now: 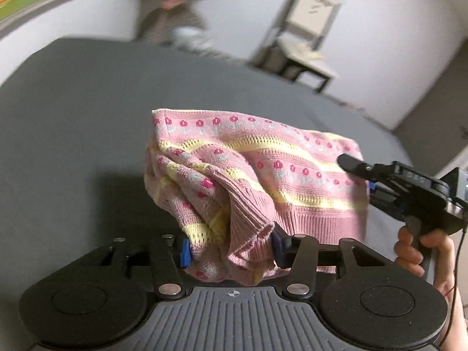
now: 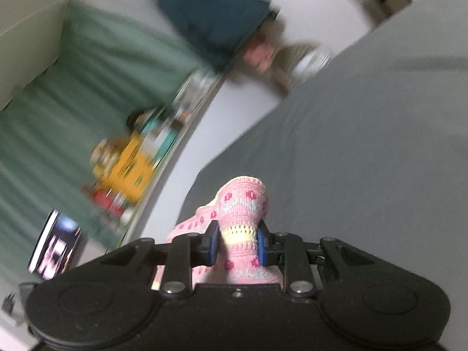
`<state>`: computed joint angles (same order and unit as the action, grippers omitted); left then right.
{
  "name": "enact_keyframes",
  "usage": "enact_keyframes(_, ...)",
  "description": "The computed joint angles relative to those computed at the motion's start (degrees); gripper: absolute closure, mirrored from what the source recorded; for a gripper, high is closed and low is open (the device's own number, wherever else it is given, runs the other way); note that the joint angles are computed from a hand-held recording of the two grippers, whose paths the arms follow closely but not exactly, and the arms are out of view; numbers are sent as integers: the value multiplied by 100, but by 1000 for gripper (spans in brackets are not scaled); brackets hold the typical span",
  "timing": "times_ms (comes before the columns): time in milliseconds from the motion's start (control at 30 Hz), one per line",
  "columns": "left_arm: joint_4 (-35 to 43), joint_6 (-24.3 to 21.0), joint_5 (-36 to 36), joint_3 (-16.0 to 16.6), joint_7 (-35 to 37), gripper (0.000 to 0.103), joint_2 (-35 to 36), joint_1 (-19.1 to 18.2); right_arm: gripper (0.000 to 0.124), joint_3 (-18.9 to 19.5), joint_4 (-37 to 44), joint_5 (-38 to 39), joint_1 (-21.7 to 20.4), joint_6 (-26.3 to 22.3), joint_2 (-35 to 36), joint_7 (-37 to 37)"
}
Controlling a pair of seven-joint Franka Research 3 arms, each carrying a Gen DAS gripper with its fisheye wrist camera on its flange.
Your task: Fold clothes
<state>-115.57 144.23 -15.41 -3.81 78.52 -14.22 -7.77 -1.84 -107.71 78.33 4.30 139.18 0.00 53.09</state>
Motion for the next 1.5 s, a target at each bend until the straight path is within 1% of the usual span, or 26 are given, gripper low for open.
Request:
enact_keyframes(67, 476, 229, -359, -71, 185, 53, 503, -205, 99, -133, 88, -226, -142, 257, -24, 174)
enact_keyframes(133, 1010, 364, -722, -208, 405, 53, 1032, -309, 99, -253, 245, -518, -305, 417, 37, 474)
enact_keyframes(233, 1794, 459, -1101, -542, 536, 53, 1804, -308, 99, -390, 733, -1133, -587, 456, 313, 782)
enact_keyframes(300, 2289, 544, -1224, -792, 447, 53, 2295, -287, 99, -444, 1187, -1703, -796, 372, 578, 825)
enact_keyframes(367, 2741, 667, -1148, -1009, 308, 53, 2764, -298, 99, -450, 1683, -2191, -991, 277, 916, 967)
enact_keyframes(433, 3270, 747, -883, -1158, 69, 53, 3267, -382, 99, -452, 2237, -2618, -1188, 141, 1307, 1205)
enact_keyframes(500, 3489, 877, -604, -1264, -145, 53, 3542, -469, 99, -460, 2840, -3026, -1367, -13, 1730, 1453)
enact_keyframes(567, 4118, 822, -50, -1195, -670, 53, 4072, -753, 99, -440, 3409, -3313, -1519, -164, 2205, 1807)
enact_keyframes(667, 4620, 655, 439, -1182, -1169, 53, 4520, -917, 99, -310, 3863, -3543, -1706, -216, 2742, 2077)
enact_keyframes(733, 4673, 576, 582, -1250, -1417, 52, 4623, -913, 99, -229, 3914, -3706, -1809, -169, 2971, 2152)
enact_keyframes(833, 4127, 764, 586, -1384, -1631, 52, 4350, -773, 97, -110, 3928, -3992, -1994, -233, 3187, 2153)
enact_keyframes(900, 3811, 868, 467, -1548, -1518, 48, 4200, -609, 90, 29, 3742, -3957, -2105, -100, 3167, 2115)
enact_keyframes(1000, 3354, 1038, 54, -1837, -1204, 38, 3978, -312, 67, 103, 3369, -3813, -2187, 148, 3015, 2257)
enact_keyframes(1067, 3207, 1100, -269, -1979, -1030, 34, 3900, -172, 65, 218, 3047, -3479, -2315, 344, 2840, 2140)
enact_keyframes(1100, 3179, 1119, -323, -1970, -1011, 30, 3871, -172, 65, 261, 2854, -3293, -2364, 452, 2714, 2058)
enact_keyframes(1133, 3125, 1159, -226, -1869, -1073, 27, 3799, -246, 65, 278, 2593, -3137, -2371, 637, 2529, 1938)
enact_keyframes(1167, 3073, 1199, -115, -1774, -1143, 23, 3731, -315, 65, 327, 2226, -2909, -2372, 945, 2270, 1627)
enact_keyframes(1200, 2960, 1282, 11, -1688, -1206, 17, 3620, -377, 65, 377, 1844, -2667, -2349, 1286, 1989, 1194)
enact_keyframes(1267, 2533, 1673, 181, -1635, -1143, 15, 3293, -415, 64, 448, 1141, -2175, -2229, 1909, 1427, 308)
enact_keyframes(1300, 2219, 1934, 84, -1745, -917, 15, 3077, -324, 60, 491, 752, -1867, -2161, 2175, 1099, -113)
enact_keyframes(1333, 1991, 2107, -47, -1859, -658, 15, 2913, -230, 51, 514, 376, -1566, -2080, 2385, 775, -446)
enact_keyframes(1367, 1768, 2257, -198, -1962, -369, 15, 2746, -141, 47, 526, 30, -1301, -1974, 2589, 464, -720)
enact_keyframes(1400, 1554, 2384, -299, -2008, -125, 14, 2574, -103, 40, 521, -291, -1247, -1830, 2797, 181, -734)
enact_keyframes(1433, 1342, 2474, -217, -1936, -45, 14, 2389, -164, 39, 509, -605, -1432, -1688, 2988, -71, -527)
enact_keyframes(1467, 1138, 2545, -103, -1849, 2, 14, 2209, -241, 38, 520, -916, -1773, -1566, 3186, -310, -159)
enact_keyframes(1500, 935, 2573, 43, -1751, 6, 14, 2024, -330, 35, 601, -1222, -2453, -1516, 3402, -512, 569)
